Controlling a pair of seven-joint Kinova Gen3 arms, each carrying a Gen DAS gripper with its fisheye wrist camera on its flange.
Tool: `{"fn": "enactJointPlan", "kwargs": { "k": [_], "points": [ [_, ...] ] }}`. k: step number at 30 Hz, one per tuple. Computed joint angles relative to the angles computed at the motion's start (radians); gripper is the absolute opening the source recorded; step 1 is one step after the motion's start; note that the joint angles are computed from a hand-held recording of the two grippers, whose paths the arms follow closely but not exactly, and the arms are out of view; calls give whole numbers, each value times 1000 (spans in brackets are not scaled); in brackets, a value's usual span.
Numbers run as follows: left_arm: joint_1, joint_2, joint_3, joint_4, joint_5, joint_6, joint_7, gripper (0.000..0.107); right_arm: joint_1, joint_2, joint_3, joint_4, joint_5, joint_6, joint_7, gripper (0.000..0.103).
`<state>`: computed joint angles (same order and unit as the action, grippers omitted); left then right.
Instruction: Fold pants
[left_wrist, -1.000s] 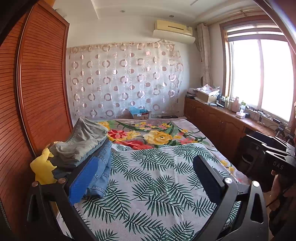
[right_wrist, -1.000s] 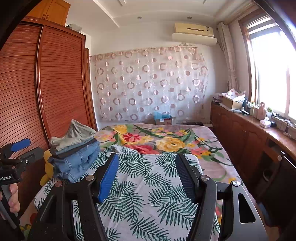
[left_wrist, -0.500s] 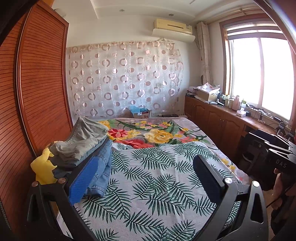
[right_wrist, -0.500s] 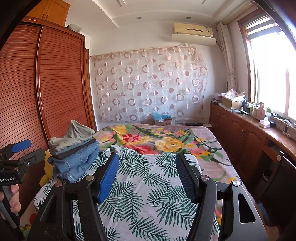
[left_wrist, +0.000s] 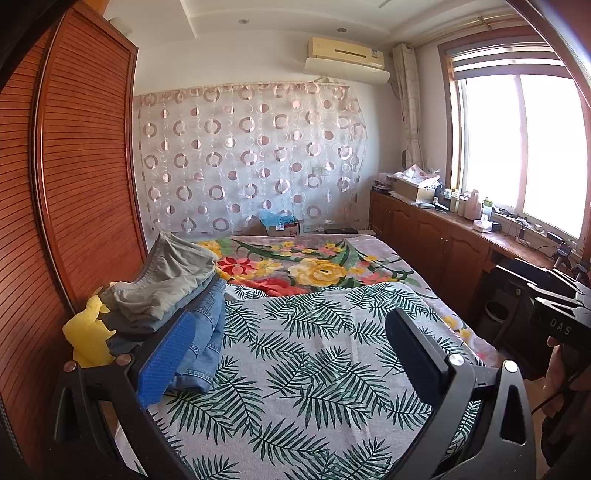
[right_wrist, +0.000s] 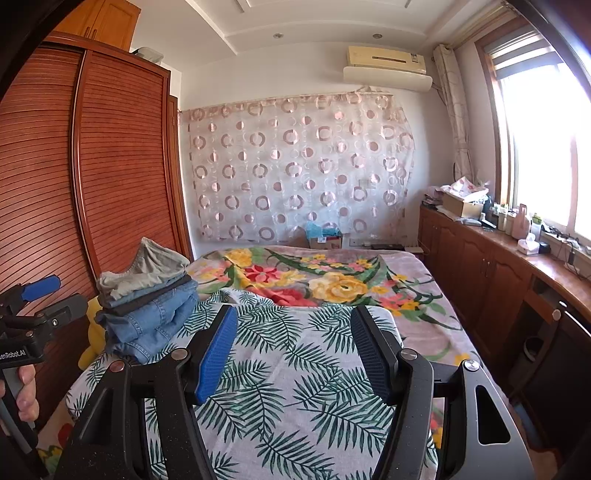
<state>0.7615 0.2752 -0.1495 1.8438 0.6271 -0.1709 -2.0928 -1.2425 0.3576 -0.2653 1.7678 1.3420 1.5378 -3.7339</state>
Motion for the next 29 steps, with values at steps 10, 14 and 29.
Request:
{"fn": "enactJointPlan", "kwargs": {
  "k": [10, 14, 29],
  "points": [
    [-14, -3, 13, 3, -9, -1, 3, 103, -1, 0, -1, 2, 3, 3, -2, 66],
    [-1, 0, 1, 0, 2, 0, -4, 103, 0, 0, -1, 5, 6, 3, -5, 66],
    [-4, -1, 6, 2, 5, -3, -9, 103, -1, 0, -1, 7, 9, 5, -5, 66]
  ]
}}
